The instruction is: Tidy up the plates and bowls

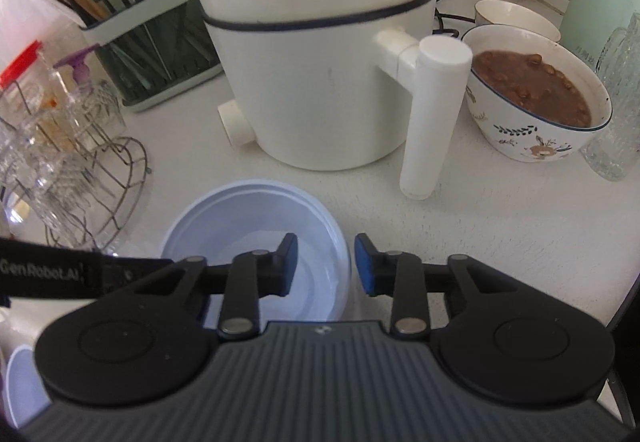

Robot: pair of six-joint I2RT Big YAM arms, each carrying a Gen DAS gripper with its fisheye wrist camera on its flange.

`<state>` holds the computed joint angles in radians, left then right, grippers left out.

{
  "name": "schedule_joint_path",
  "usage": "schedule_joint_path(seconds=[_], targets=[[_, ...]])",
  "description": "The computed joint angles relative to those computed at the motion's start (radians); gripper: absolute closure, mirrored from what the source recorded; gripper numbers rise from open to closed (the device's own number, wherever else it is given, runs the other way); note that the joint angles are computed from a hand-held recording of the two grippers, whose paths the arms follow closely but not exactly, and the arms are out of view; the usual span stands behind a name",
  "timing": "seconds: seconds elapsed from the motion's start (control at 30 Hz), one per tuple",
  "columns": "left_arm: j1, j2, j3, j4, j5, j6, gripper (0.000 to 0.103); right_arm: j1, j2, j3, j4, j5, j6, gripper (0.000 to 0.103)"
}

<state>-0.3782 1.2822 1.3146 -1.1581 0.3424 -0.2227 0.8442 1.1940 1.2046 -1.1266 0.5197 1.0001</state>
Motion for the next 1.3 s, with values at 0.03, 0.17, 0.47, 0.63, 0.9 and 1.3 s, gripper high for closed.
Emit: schedule_joint_path(seconds=[0.03, 0.17, 0.47, 0.63, 0.9, 1.3], targets=[[-0.001, -0.001, -0.002, 0.004, -0.002, -0.006, 0.095, -0.001, 0.001, -0.002, 0.002, -0.004, -0.005, 0.075], [-0.002, -0.010, -0.008, 0.014, -0.016, -0.021, 0.095, -0.006, 0.006, -0.008, 0.006, -0.014, -0.010, 0.084], [0.021, -0.054, 0.012, -0.011, -0.008, -0.039, 0.096, 0.002, -0.027, -0.007, 0.023, -0.019, -0.015, 0.090], [0.035, -0.094, 0.030, -0.054, -0.003, -0.050, 0.096, 0.038, -0.045, 0.027, 0.005, 0.006, 0.015, 0.090], [0.108, -0.180, 0.051, -0.175, 0.050, -0.063, 0.096, 0.145, -0.061, 0.108, -0.068, 0.051, 0.096, 0.090], [0.230, -0.261, 0.098, -0.330, 0.119, 0.065, 0.096, 0.289, -0.023, 0.231, -0.183, 0.132, 0.252, 0.090]])
